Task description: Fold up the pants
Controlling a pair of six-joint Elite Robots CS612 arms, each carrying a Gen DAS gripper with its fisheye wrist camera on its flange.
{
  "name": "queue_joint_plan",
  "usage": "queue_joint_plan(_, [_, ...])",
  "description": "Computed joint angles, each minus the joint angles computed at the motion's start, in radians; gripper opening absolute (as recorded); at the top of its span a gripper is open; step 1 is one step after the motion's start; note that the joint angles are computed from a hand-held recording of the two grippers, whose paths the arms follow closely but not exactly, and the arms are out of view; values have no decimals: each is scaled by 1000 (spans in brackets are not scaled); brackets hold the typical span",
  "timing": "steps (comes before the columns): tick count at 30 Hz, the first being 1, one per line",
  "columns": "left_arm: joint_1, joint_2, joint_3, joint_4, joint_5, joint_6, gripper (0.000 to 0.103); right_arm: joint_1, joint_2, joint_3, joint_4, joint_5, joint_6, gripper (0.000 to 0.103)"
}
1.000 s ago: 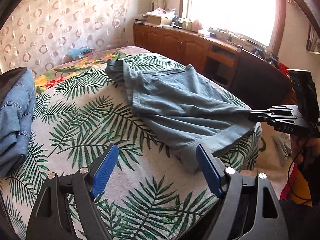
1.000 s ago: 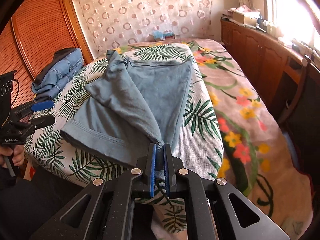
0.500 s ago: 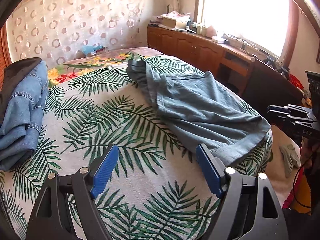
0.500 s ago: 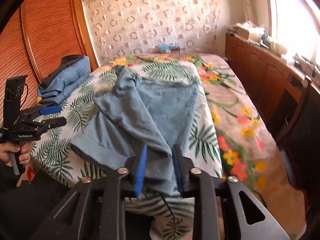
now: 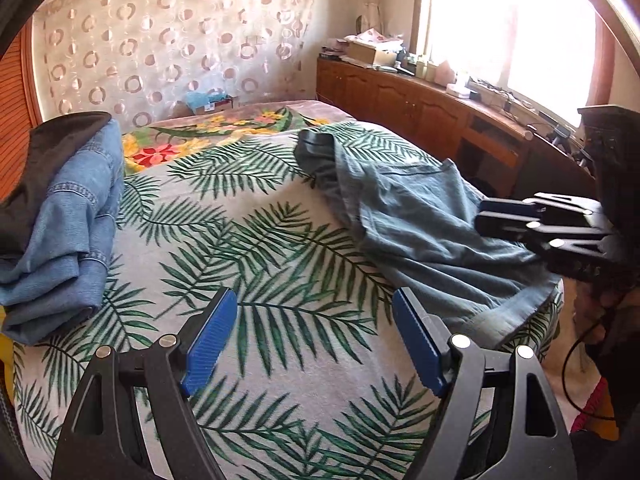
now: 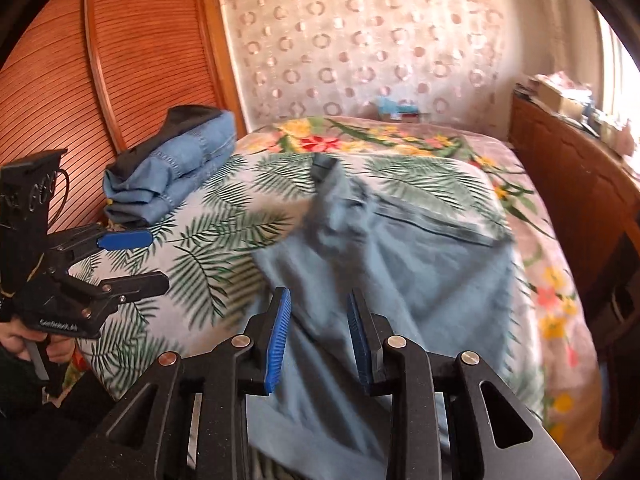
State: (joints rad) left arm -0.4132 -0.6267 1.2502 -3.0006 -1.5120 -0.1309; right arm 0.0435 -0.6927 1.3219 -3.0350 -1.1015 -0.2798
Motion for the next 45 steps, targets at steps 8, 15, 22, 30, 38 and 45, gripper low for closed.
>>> queue_joint_plan(8, [11, -2, 6, -13, 11, -19, 81, 28, 68, -132, 132, -6, -54, 30])
queue_joint_plan(15, [19, -1, 9, -14, 10, -43, 81, 45, 90, -188, 189, -22, -99, 30])
queue_joint_plan(22, [22, -1, 12, -13, 4, -49, 81, 68, 111, -233, 212, -98, -148, 3])
queue_joint_plan(30, [22, -3, 14, -8, -2, -44, 81, 64, 98, -208, 87, -156, -96, 2])
queue_joint_plan(38, [19, -1, 9, -5, -6, -36, 81, 31, 105, -247, 63, -199, -44, 2])
queue_joint_plan(45, [16, 1, 5, 1, -9, -26, 81, 24, 137, -316, 102, -315, -29, 2])
